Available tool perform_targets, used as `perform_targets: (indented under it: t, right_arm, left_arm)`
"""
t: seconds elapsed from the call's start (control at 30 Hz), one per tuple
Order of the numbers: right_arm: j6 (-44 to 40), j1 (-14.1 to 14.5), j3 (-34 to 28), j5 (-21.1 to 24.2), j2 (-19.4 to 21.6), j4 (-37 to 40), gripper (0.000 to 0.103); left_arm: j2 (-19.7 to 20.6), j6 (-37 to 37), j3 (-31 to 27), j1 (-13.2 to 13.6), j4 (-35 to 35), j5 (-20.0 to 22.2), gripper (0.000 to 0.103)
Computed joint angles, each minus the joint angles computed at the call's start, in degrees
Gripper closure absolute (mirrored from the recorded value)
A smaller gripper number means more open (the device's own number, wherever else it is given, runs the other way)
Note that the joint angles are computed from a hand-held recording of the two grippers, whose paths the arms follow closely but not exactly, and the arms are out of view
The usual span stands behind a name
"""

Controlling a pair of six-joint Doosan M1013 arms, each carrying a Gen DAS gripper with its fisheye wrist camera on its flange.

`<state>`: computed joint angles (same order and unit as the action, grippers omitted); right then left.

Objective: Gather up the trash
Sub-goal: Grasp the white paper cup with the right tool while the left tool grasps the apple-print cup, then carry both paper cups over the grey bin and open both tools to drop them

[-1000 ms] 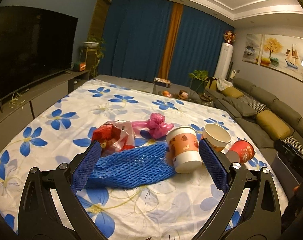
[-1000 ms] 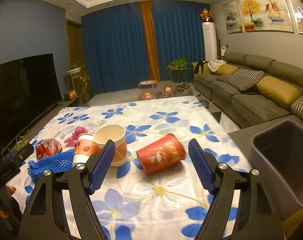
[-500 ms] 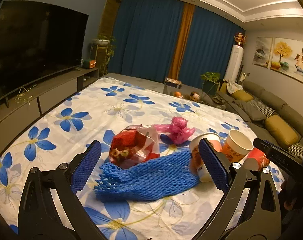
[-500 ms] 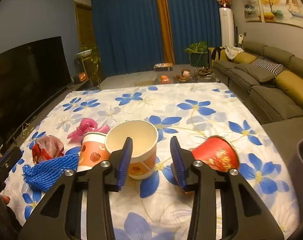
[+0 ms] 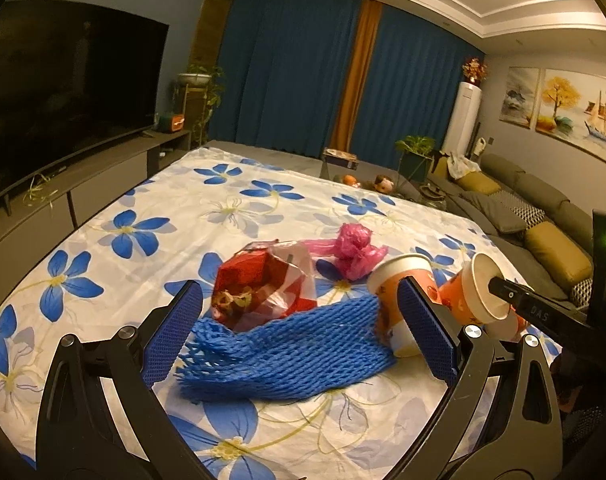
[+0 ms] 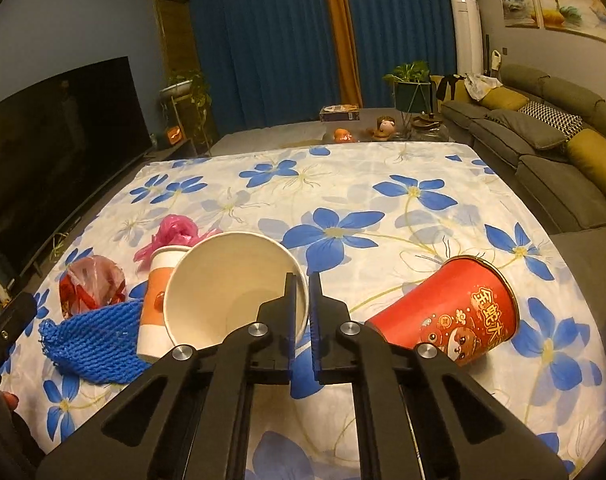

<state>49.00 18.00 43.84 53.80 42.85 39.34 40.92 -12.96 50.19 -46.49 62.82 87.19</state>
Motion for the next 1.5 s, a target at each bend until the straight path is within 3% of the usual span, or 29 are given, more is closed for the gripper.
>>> perform_targets:
  t: [0.4,0.7,0.9,1.03,1.2,1.3,1.5]
  right_arm:
    - [-7.76,-2.27,8.25,-6.36,-5.06,7.88,0.098]
    - [-10.62,-4.54,13.22,-12.19,-8.37,12.46,0.098]
    - [-10.66,-5.87,14.28,-13.13,-9.03,12.83,0.098]
    - [-10.92,-6.63,14.44,-13.44,-9.13,13.22,0.098]
    - [-10.42,-7.16,14.34,-13.29,-8.94,13.16,0.098]
    - [-10.78,-7.29,14.64,-13.33,-9.08,13.48,0.098]
    - [-10.86,-7.49,14.96,-13.37,-9.33,13.66,0.098]
  left_arm:
    - [1.64,4.32,-3.11,0.21,-1.09,-3.61,0.007]
    - [7.68,13.16,-14.62,2.14,-6.24,-8.29,0.007]
    - [13.58,20.51,-25.34,4.08,-12.07,-6.23,0.009]
    - [16.37,24.35,-30.43,5.08,-15.88,-4.77,0.016]
    - [16.87,25.5,-31.07,5.78,-19.22,-5.15,0.031]
    - [15.86,24.52,-28.98,6.01,-20.49,-6.77,0.045]
    - [14.41,22.74,-26.06,5.67,-19.48,-8.79,0.047]
